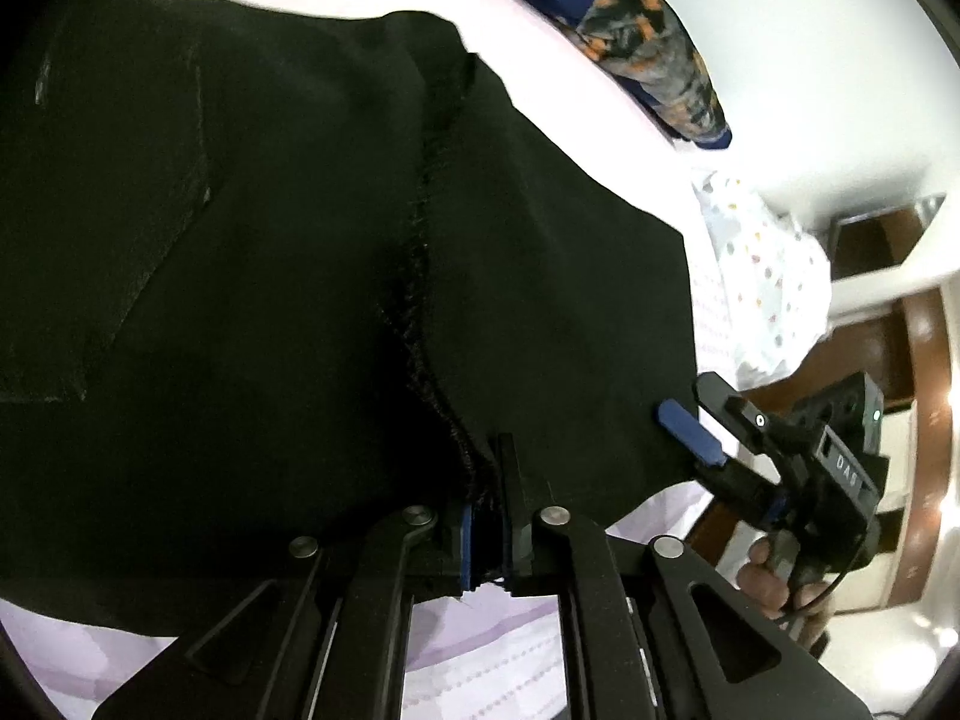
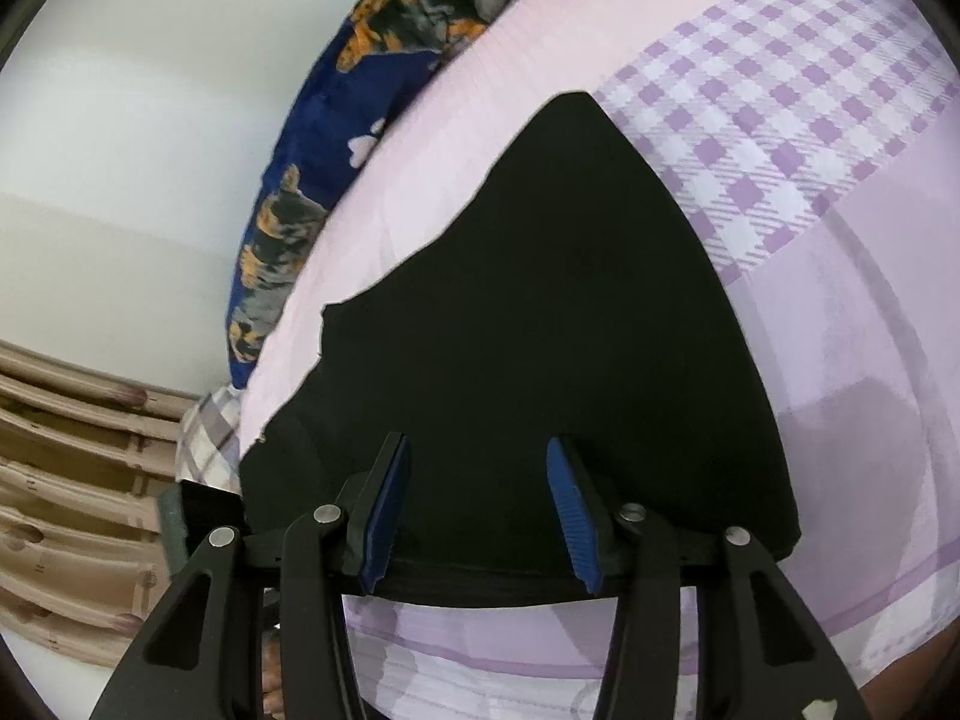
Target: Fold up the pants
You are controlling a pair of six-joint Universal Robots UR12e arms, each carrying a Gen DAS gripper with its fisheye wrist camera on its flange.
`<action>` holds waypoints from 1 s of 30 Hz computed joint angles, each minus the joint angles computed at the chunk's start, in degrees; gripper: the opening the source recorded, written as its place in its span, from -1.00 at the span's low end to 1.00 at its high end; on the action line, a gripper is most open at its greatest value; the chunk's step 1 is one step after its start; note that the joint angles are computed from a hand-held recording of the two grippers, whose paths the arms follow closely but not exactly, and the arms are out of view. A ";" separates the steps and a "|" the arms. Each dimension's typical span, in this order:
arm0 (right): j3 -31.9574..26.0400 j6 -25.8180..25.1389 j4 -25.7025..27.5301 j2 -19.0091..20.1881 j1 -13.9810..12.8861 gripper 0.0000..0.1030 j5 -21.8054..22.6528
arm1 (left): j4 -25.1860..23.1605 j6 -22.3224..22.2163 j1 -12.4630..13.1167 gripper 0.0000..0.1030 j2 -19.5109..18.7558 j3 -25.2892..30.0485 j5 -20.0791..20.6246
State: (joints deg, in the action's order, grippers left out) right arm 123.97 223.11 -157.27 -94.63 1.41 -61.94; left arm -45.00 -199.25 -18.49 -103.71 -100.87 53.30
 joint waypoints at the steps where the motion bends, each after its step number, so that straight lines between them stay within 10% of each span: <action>1: -0.21 -0.67 0.75 0.08 0.21 -0.13 -0.24 | -0.01 0.24 -0.19 -0.80 0.07 0.17 0.80; 13: -1.11 -3.08 2.99 0.58 1.58 -0.12 -2.54 | 11.37 1.63 0.79 -0.30 6.52 -5.55 11.84; 30: -6.18 -5.53 6.46 4.60 6.29 0.07 -3.60 | 26.44 -21.54 14.89 -0.21 16.79 -22.34 8.56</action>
